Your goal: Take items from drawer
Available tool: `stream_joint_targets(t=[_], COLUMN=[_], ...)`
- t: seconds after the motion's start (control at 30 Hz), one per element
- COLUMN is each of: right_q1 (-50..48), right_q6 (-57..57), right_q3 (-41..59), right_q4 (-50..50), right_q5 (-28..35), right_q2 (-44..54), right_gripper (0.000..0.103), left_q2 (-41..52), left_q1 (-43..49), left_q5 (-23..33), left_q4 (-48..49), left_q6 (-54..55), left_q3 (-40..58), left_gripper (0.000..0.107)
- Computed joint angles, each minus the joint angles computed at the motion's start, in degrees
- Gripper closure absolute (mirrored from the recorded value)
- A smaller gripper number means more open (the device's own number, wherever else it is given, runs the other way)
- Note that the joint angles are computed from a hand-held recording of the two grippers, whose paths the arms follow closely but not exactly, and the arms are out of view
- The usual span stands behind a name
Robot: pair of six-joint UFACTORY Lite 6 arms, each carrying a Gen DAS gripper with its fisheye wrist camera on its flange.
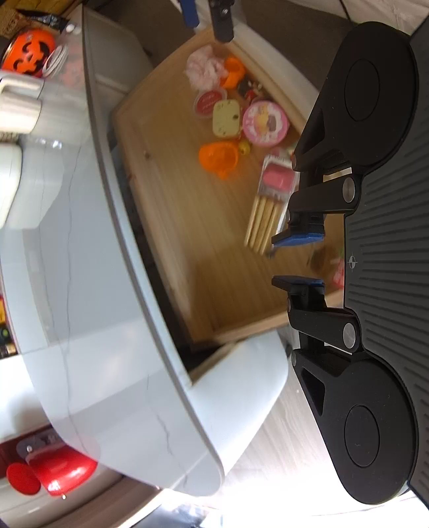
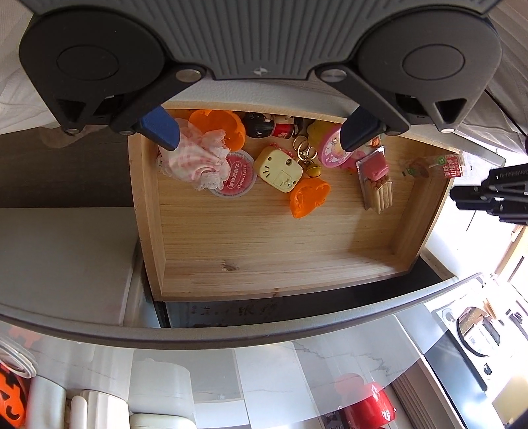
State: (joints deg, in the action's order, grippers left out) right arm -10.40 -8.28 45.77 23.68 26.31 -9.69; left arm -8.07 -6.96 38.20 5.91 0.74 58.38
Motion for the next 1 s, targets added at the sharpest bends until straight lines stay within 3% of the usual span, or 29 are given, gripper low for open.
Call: stream_joint_targets(t=[0.17,0.33,0.53,0.73,1.0], right_q1=[1.1,2.5,3.2,3.5,5.5], right_q6=[2.8,7.3,10.4,12.0,20.5], right_q3=[-1.0,-1.4,-1.2,-1.3,-1.1], right_q4=[-2.5,-6.4,-9.1,-10.5,-18.0], right_q5=[-1.7,-2.7,-3.0,-3.5,-4.2], right_q2=[-0.7,-1.0,-0.8,-0.8,-0.4], right_gripper=[0.000,0.000,0.000,0.000,0.000], left_q2=[4.7,6.3,10.6,15.0,27.4], left_q1=[11.1,13.4,11.9,12.8,7.6], left_q5=[8.8,12.7,12.4,12.8,14.0], left_q4=[-6.3,-11.3,-13.6,-21.8,-32.9], left_q6=[4.2,7.5,8.3,11.8,15.9], left_q3=[7.6,5.5,4.6,6.0,16.0], left_gripper=[0.085,0.086,0.086,0.086,0.086])
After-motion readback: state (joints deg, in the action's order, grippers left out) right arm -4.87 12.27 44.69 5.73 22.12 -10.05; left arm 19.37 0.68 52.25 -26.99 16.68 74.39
